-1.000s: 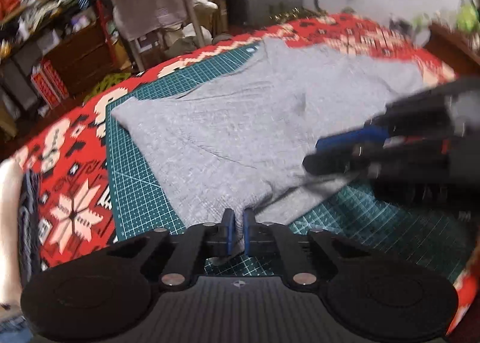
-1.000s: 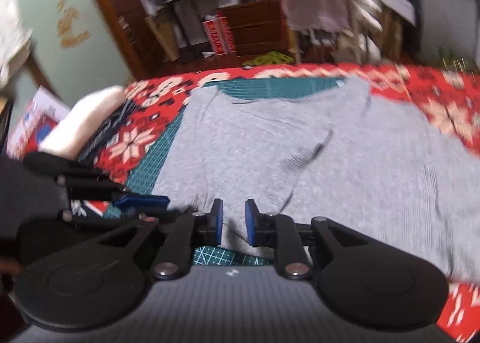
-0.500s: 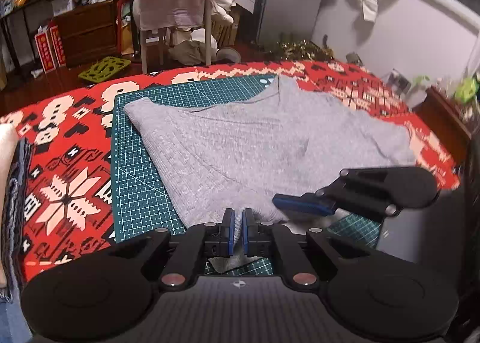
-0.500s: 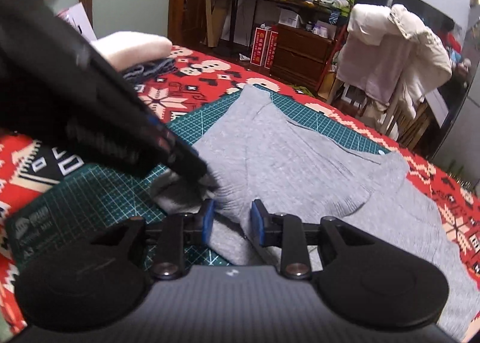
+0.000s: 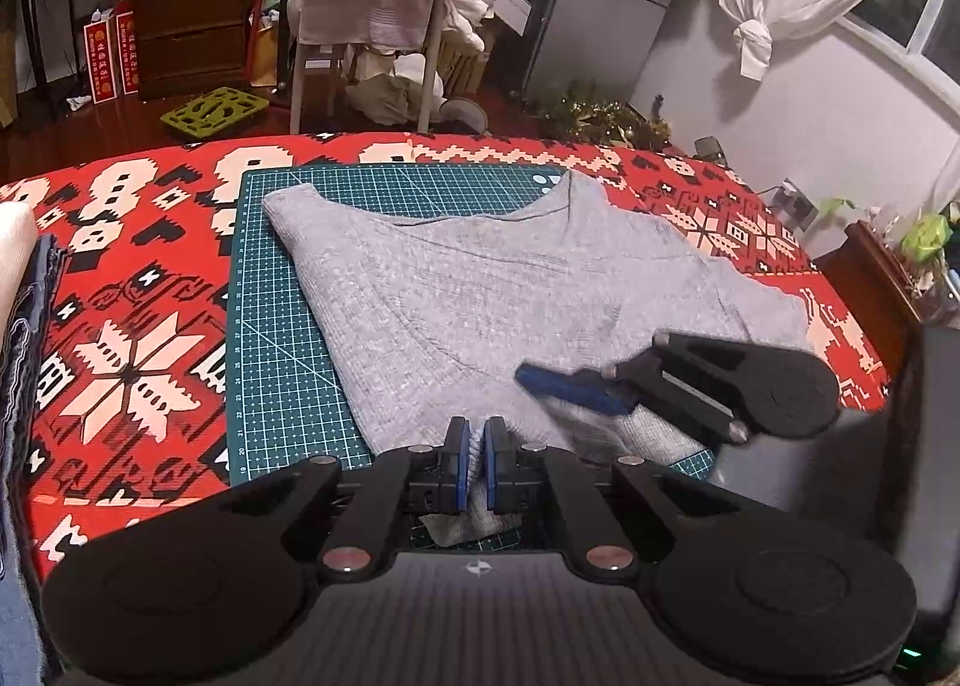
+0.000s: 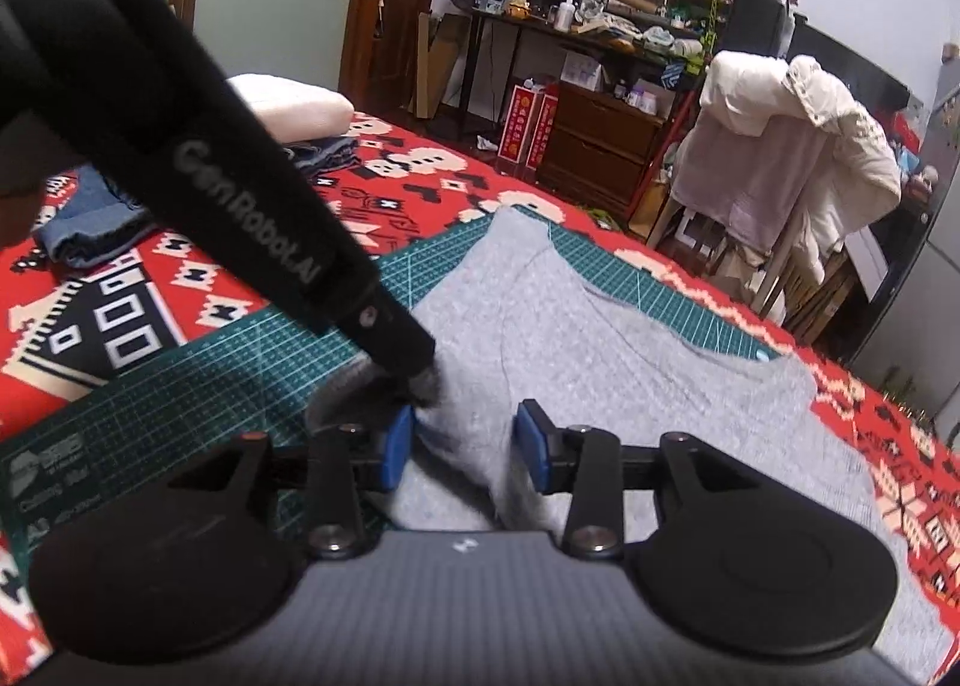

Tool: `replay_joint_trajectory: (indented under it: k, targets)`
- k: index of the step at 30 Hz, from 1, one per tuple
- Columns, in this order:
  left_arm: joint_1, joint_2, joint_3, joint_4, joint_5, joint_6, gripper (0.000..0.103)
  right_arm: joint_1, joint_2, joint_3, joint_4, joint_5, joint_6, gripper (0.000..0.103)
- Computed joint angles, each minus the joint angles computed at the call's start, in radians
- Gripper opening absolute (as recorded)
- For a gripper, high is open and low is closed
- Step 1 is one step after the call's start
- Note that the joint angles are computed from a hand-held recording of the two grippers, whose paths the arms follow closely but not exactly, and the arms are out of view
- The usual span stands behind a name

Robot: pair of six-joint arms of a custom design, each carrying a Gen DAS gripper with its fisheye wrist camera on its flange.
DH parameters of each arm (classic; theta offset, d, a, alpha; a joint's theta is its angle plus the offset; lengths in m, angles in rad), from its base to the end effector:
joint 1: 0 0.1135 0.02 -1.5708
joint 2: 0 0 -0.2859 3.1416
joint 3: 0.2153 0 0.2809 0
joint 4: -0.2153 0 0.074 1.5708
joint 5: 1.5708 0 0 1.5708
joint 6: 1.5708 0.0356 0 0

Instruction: Fold clothes

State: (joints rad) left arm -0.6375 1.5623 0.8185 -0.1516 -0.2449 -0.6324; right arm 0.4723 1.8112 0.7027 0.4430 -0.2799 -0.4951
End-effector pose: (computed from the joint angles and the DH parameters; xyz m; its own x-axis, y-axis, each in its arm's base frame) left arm 0.2687 -0.1883 0.1730 -0.7752 -0.1394 -0.6161 -0.0032 0.9762 -0.2169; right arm 0.3066 0.1677 0.1055 -0.1842 -0.6068 -0.7732 -0.8162 0.5327 -0.2236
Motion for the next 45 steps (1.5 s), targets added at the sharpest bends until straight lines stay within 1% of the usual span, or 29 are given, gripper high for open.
replay_joint_trajectory:
  k: [2, 3, 7, 10, 14, 15, 16, 17, 18, 21, 24, 26, 33, 36, 40, 42, 43, 45]
  targets:
    - [0.007, -0.007, -0.006, 0.009, 0.014, -0.004, 0.003, 0.002, 0.015, 0.004, 0.031, 0.039, -0.001, 0.033]
    - [0.01, -0.011, -0.009, 0.013, 0.022, -0.006, 0.002, 0.003, 0.023, 0.005, 0.048, 0.059, -0.001, 0.027]
    - [0.013, -0.016, -0.012, 0.011, 0.026, -0.006, 0.001, 0.006, 0.048, 0.008, 0.099, 0.126, -0.015, 0.027]
    - [0.015, -0.013, -0.011, 0.006, 0.043, -0.002, 0.001, 0.006, 0.045, -0.004, 0.105, 0.139, -0.053, 0.027]
    - [0.006, -0.003, 0.002, -0.004, 0.074, 0.031, 0.001, 0.0, 0.028, -0.023, 0.099, 0.111, -0.1, 0.026]
    - [0.003, 0.001, 0.006, -0.012, 0.078, 0.039, 0.001, 0.005, 0.026, -0.027, 0.099, 0.109, -0.117, 0.024]
    - [0.002, 0.008, 0.013, -0.026, 0.085, 0.046, 0.002, 0.009, 0.025, -0.03, 0.098, 0.106, -0.135, 0.016]
    - [0.001, 0.018, 0.021, -0.041, 0.088, 0.051, 0.002, 0.013, 0.026, -0.031, 0.09, 0.105, -0.146, 0.012]
    - [0.0, 0.028, 0.028, -0.055, 0.085, 0.05, 0.002, 0.016, 0.028, -0.03, 0.079, 0.104, -0.156, 0.011]
    - [0.009, 0.051, 0.036, -0.085, 0.098, 0.046, 0.002, 0.032, 0.034, -0.054, 0.103, 0.122, -0.208, 0.011]
    - [0.028, 0.073, 0.039, -0.107, 0.129, 0.04, 0.002, 0.051, 0.025, -0.092, 0.136, 0.166, -0.277, 0.011]
    - [0.036, 0.083, 0.041, -0.117, 0.139, 0.035, 0.002, 0.041, 0.021, -0.108, 0.142, 0.172, -0.312, 0.011]
    - [0.064, 0.035, 0.006, -0.091, 0.17, 0.006, 0.002, 0.028, -0.02, -0.128, 0.101, 0.19, -0.35, 0.012]
    - [0.083, 0.0, -0.023, -0.051, 0.19, -0.023, 0.002, 0.006, -0.067, -0.142, 0.058, 0.178, -0.348, 0.012]
    - [0.106, -0.024, -0.07, 0.046, 0.201, -0.115, 0.003, -0.096, -0.117, -0.085, -0.123, 0.038, -0.158, 0.012]
    - [0.122, -0.02, -0.086, 0.091, 0.229, -0.16, 0.003, -0.146, -0.134, -0.048, -0.213, -0.034, -0.064, 0.012]
    - [0.126, -0.016, -0.091, 0.107, 0.239, -0.177, 0.003, -0.171, -0.123, -0.021, -0.239, -0.072, 0.005, 0.013]
    - [0.128, -0.006, -0.093, 0.125, 0.249, -0.199, 0.003, -0.22, -0.087, 0.04, -0.293, -0.158, 0.16, 0.021]
